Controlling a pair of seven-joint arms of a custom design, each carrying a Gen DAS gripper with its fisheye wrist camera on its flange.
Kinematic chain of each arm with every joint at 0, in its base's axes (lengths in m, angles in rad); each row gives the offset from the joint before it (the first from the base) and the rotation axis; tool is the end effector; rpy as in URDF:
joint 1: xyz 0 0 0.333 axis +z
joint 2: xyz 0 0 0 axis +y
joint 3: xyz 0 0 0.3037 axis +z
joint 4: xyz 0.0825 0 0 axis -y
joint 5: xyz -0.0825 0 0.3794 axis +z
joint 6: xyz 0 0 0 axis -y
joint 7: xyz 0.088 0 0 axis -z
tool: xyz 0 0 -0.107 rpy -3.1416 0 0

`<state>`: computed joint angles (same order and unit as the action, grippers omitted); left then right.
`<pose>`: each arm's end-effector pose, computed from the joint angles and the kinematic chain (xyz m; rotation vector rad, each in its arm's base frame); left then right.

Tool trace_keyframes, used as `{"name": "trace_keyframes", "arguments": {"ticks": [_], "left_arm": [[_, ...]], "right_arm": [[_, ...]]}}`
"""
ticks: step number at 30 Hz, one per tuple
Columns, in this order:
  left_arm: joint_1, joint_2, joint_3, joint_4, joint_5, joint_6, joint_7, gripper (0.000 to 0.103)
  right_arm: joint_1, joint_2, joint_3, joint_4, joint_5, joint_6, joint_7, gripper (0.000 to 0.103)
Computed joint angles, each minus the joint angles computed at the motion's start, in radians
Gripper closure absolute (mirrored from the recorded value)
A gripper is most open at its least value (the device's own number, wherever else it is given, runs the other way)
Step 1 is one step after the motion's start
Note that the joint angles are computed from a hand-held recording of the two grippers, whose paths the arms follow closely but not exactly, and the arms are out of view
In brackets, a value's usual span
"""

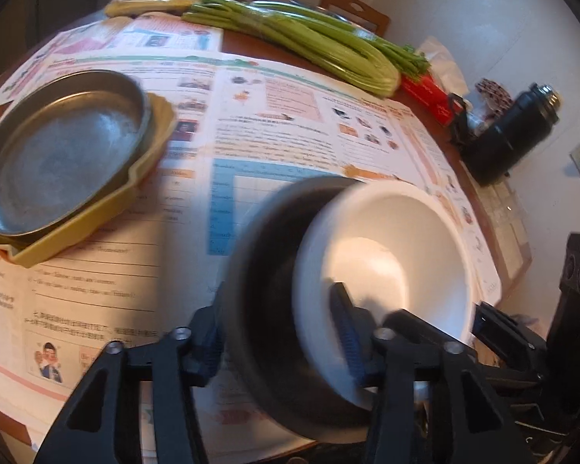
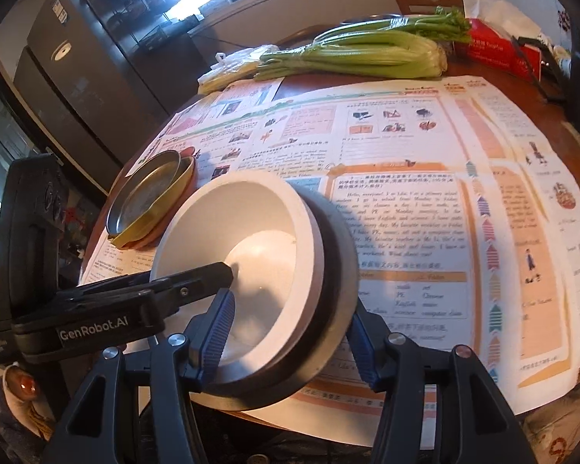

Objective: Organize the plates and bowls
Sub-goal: 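Lift the nested bowls with the left gripper and carry them over the plate stack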

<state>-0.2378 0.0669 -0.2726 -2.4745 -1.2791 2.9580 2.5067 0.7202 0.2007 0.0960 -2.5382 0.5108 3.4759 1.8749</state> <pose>0.4406 -0.1740 0.2748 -1.8768 2.3331 -0.8931 0.3770 0.3169 0.2708 -1.6880 1.7609 -0.1581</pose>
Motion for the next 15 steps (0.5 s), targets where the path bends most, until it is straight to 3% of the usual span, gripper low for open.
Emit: {"name": "trace_keyframes", "arguments": {"ticks": [2, 4, 15], "left_arm": [[0.003, 0.002, 0.001, 0.001, 0.004, -0.005, 0.003, 0.054], [0.017, 0.002, 0.01, 0.007, -0.022, -0.039, 0.02, 0.055], [0.036, -0.085, 0.057, -0.022, -0.17, -0.064, 0.162, 0.054]], "right_arm": [[0.003, 0.0, 0.003, 0.003, -0.002, 0.009, 0.001, 0.043], [0.05, 0.0, -0.027, 0.014, 0.06, 0.01, -0.049, 0.043], [0.197, 0.011, -0.11, 0.122, 0.303, -0.022, -0.299, 0.043]]}}
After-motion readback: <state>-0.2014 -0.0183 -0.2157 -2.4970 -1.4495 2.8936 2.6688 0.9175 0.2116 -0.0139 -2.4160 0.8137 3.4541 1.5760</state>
